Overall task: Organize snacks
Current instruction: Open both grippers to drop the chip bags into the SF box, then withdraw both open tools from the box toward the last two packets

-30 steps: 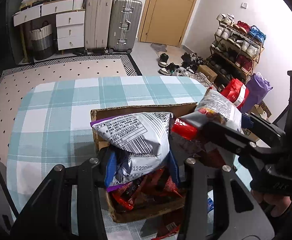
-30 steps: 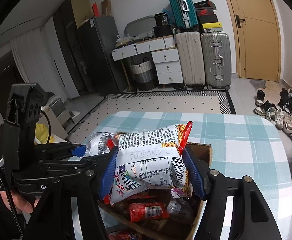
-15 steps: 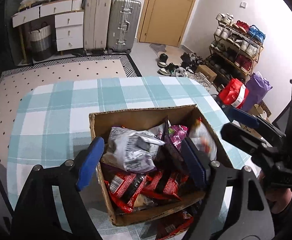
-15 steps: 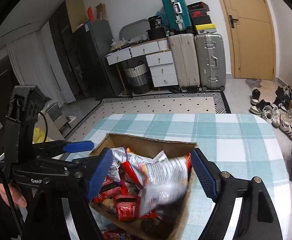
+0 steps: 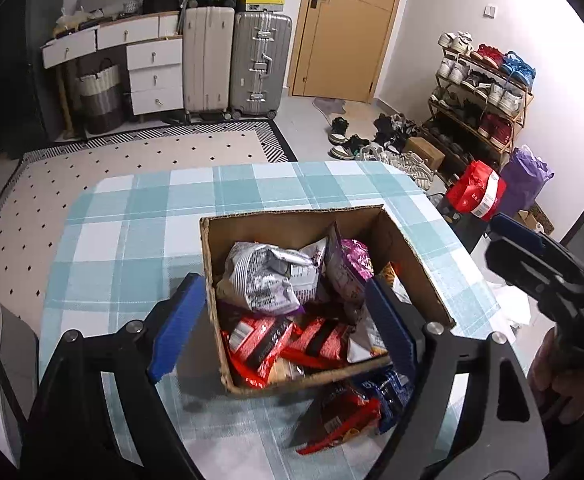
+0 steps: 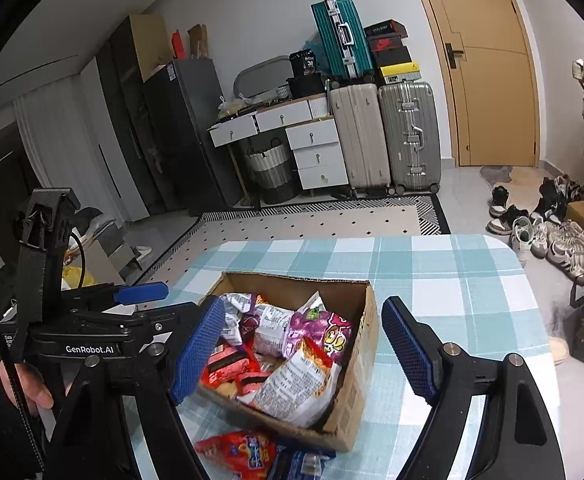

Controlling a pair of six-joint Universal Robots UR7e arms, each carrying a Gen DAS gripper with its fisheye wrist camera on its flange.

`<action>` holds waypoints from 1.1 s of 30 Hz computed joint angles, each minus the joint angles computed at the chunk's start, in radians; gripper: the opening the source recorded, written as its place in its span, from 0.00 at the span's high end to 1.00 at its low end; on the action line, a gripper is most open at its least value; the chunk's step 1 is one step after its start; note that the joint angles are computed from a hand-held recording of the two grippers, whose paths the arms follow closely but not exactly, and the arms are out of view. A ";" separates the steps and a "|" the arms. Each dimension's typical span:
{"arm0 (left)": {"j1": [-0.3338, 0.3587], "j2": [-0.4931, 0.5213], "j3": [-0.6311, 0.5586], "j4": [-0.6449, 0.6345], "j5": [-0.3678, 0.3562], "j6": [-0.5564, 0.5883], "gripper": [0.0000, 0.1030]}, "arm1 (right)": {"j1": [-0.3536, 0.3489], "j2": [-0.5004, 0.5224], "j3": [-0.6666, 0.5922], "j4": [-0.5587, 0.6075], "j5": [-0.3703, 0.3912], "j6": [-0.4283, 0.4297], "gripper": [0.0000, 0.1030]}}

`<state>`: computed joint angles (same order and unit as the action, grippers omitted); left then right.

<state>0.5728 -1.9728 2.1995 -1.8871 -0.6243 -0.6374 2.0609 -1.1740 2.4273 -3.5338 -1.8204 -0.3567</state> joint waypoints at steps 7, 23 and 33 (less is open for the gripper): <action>-0.114 -0.066 0.001 0.252 0.029 -0.218 0.17 | 0.029 -0.070 0.059 0.018 -0.014 0.013 0.14; -0.353 -0.148 -0.004 0.693 0.030 -0.644 0.02 | 0.089 -0.197 0.186 -0.005 -0.079 0.039 0.05; -0.495 -0.193 -0.007 0.937 0.001 -0.916 0.01 | 0.096 -0.256 0.257 -0.015 -0.098 0.077 0.02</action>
<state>0.0777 -2.1656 2.1923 -0.9502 -0.6228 -1.5529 2.1569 -1.4299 2.6839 -3.5488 -1.9184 -0.2794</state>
